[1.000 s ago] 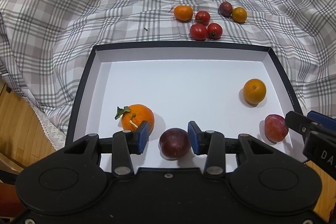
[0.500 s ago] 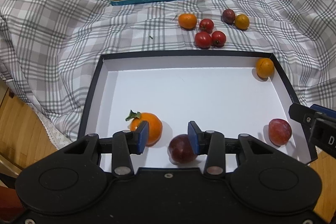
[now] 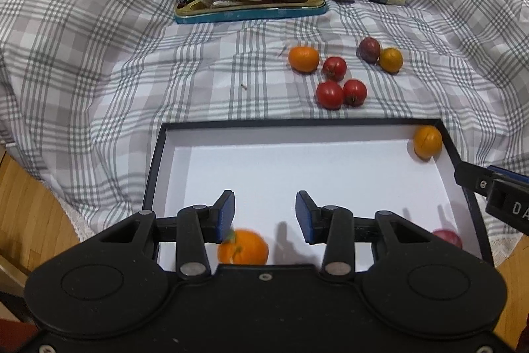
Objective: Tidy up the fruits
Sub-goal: 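Move both open tools back toward the red tomatoes, then close left tool on a red tomato while right tool approaches another tomato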
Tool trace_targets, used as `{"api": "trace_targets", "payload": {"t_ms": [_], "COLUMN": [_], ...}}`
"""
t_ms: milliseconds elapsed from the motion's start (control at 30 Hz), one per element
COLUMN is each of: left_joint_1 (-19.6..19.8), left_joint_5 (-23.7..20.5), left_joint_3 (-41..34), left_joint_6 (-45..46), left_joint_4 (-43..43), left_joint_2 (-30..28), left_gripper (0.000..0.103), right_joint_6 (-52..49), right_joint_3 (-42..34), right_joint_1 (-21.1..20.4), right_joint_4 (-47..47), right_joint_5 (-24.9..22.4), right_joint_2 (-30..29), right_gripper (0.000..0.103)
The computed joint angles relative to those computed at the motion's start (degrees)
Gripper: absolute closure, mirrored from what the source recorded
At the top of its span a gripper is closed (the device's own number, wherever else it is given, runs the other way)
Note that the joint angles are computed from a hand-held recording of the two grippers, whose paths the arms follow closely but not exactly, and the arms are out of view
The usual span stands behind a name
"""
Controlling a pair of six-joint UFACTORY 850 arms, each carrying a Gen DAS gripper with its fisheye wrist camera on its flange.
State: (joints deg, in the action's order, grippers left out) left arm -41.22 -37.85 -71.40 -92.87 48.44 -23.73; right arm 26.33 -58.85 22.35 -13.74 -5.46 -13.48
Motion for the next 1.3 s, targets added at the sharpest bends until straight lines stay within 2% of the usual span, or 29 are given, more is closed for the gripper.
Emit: {"api": "trace_targets", "payload": {"t_ms": [433, 700, 967, 1300], "left_joint_1": [4.9, 8.1, 9.7, 10.2], "left_joint_5": [4.7, 7.2, 6.7, 5.6], "left_joint_3": [-8.2, -16.8, -22.4, -26.1], "left_joint_6": [10.5, 23.4, 32.0, 37.6], "left_joint_4": [-3.3, -13.3, -20.7, -26.1], "left_joint_2": [-5.8, -12.3, -17.0, -20.1], "left_gripper": [0.054, 0.054, 0.054, 0.052], "right_joint_6": [-8.4, -12.2, -16.3, -14.3], "right_joint_3": [-10.8, -17.3, -22.5, -25.6], "right_joint_1": [-1.8, -2.7, -3.3, -3.5], "right_joint_4": [9.9, 13.7, 18.1, 16.5], "right_joint_5": [-3.4, -5.4, -7.8, -9.6], "right_joint_2": [-8.8, -14.3, -18.9, -21.6], "right_gripper": [0.058, 0.058, 0.058, 0.058]}}
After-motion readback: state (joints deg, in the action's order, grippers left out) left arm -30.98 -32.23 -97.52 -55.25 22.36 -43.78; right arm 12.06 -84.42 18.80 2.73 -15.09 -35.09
